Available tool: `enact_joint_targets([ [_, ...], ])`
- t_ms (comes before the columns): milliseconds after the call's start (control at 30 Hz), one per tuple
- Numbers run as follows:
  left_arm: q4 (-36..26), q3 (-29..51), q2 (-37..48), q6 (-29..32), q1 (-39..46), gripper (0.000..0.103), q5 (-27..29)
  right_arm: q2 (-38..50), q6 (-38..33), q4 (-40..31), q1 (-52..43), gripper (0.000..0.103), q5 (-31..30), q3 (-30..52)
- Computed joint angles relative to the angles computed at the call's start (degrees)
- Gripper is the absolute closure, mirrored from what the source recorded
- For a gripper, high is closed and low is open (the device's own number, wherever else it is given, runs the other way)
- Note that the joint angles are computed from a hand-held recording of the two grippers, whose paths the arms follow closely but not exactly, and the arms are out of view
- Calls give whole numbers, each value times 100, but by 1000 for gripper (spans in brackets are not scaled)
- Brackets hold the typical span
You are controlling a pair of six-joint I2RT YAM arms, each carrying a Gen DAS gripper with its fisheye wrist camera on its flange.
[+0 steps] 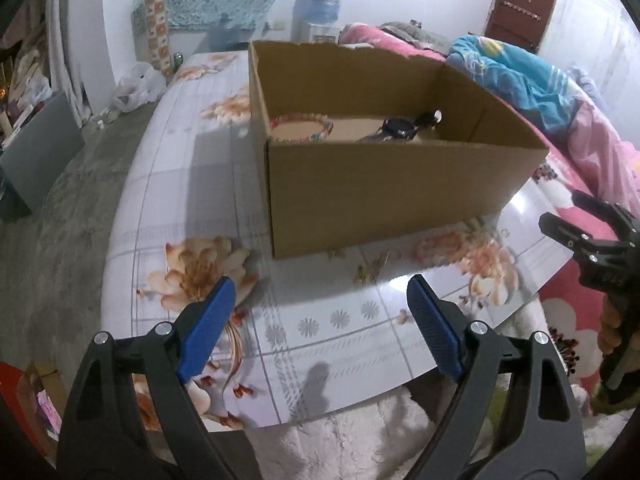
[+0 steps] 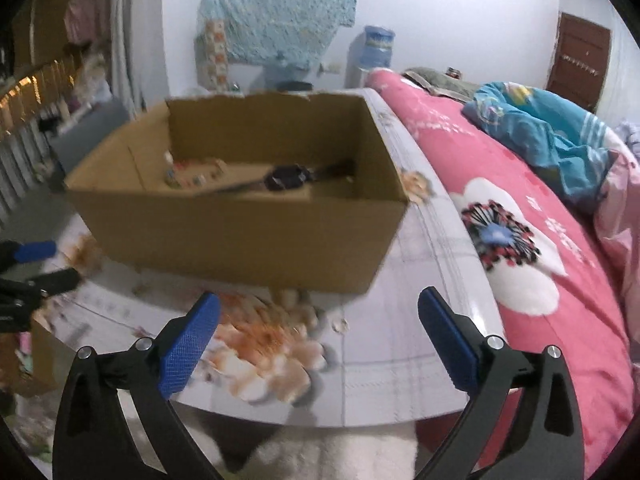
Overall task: Organize jewelry
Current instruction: 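Withdraw both grippers from the box back toward the remaining jewelry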
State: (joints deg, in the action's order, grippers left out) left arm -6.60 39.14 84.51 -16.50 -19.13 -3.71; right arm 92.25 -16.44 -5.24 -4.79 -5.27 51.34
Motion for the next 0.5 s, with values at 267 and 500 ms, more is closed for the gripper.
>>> enact_joint_targets([
  [267,436,-475,-159,153,-170,19,-283,-117,-385,345,-412,7,-717,-531],
  [500,1002,-816,-139,309,-256,21,-154,-38,-250,117,-305,7,-1138,-733],
])
